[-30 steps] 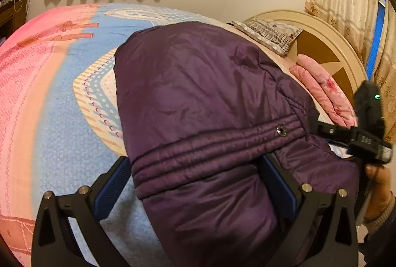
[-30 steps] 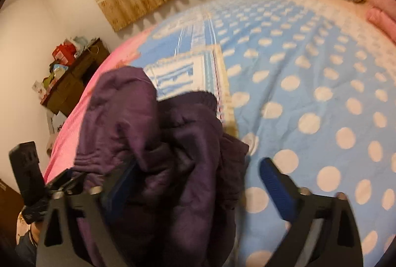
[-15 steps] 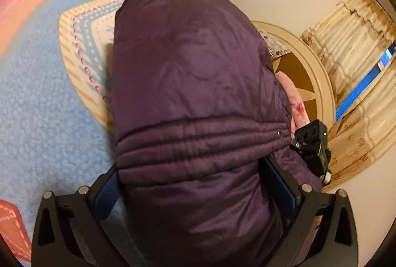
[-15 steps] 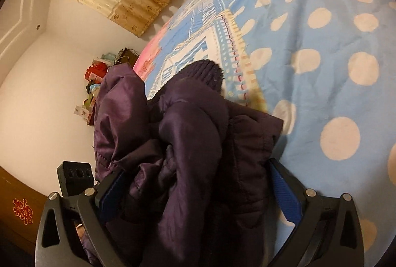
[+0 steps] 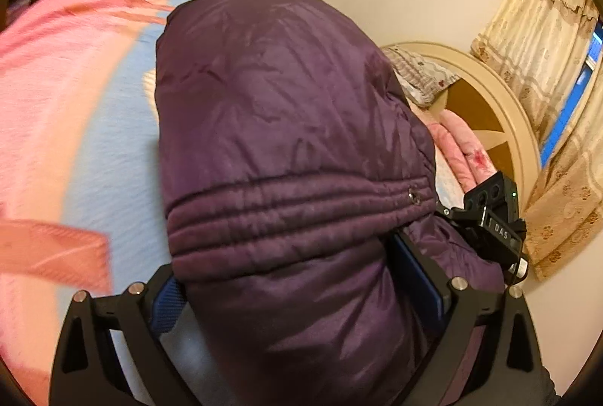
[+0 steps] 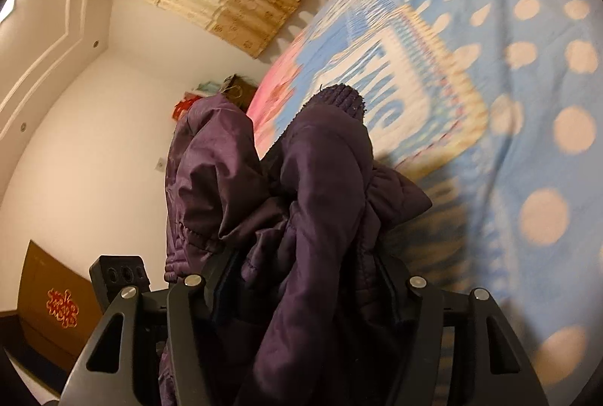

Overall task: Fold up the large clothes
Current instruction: 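Hold the lifted jacket bundle with both tools and carry it across the bed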

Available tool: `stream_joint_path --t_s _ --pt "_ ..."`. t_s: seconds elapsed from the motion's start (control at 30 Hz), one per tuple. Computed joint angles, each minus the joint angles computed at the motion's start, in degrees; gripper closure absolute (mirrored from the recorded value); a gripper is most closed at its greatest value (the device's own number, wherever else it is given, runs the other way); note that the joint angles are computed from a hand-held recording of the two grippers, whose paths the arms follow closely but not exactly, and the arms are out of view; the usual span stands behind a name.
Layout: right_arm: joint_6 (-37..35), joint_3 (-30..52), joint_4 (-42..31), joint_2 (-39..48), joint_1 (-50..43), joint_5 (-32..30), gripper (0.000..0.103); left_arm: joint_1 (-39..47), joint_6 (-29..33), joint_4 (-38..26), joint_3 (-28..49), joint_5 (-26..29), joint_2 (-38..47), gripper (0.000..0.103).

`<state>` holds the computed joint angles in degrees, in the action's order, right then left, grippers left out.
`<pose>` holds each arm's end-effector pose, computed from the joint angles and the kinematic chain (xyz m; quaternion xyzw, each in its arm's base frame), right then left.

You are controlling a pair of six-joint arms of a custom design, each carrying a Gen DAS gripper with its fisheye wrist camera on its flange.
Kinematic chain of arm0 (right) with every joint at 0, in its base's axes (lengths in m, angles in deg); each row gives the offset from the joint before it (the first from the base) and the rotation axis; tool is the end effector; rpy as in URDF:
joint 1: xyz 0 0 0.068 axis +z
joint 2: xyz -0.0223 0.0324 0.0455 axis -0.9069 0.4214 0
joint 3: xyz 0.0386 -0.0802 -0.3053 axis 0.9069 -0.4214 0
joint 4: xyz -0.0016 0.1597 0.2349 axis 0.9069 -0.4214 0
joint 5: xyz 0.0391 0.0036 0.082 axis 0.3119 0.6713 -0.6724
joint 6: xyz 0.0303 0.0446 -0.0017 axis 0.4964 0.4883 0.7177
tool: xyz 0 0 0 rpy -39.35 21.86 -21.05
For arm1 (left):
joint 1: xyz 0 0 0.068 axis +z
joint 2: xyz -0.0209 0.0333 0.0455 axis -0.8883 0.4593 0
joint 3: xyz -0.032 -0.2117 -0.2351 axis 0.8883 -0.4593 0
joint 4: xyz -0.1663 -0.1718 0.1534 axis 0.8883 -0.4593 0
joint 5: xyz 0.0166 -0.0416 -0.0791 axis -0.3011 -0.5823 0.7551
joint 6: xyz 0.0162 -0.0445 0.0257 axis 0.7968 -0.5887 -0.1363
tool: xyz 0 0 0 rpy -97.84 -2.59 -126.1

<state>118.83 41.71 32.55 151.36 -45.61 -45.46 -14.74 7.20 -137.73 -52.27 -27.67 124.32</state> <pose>0.1701 0.0796 0.1426 0.0588 0.8402 0.4591 0.2826 0.1358 0.1095 0.1774 0.0375 0.9040 -0.2876 0.3141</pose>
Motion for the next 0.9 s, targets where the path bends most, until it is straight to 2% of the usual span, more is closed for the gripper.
stream_joint_path --t_s 0.03,0.1,0.23,0.33,0.53,0.7,0.8,0.9 --pt "1.79 -0.12 2.11 0.74 3.40 1.99 0.042 3.50 3.70 -2.91 0.64 -0.29 -0.21 0.004" --pt "4.11 -0.24 4.91 1.93 8.34 5.02 0.042 7.53 7.06 -5.38 1.70 -1.04 -0.08 0.004" --pt "8.40 1.81 10.51 7.10 19.29 11.66 0.043 14.70 12.54 -8.18 4.02 -2.65 1.65 0.004" --pt "9.86 4.10 12.58 10.66 24.49 14.40 0.043 18.98 15.38 -9.11 5.30 -3.35 3.00 0.004" --pt "11.78 9.73 14.11 17.54 32.93 18.68 0.043 23.54 16.62 -8.75 5.71 -3.83 3.62 0.004" --pt "11.43 13.85 14.14 21.71 34.94 18.44 0.043 23.92 13.79 -7.73 5.31 -3.33 2.02 0.004" --pt "11.53 16.35 13.64 23.64 36.80 19.15 0.043 26.55 15.85 -8.62 6.33 -3.14 3.17 0.004" --pt "11.29 19.57 12.05 25.36 37.79 19.14 0.043 27.36 15.42 -8.18 6.78 -2.76 4.10 0.004"
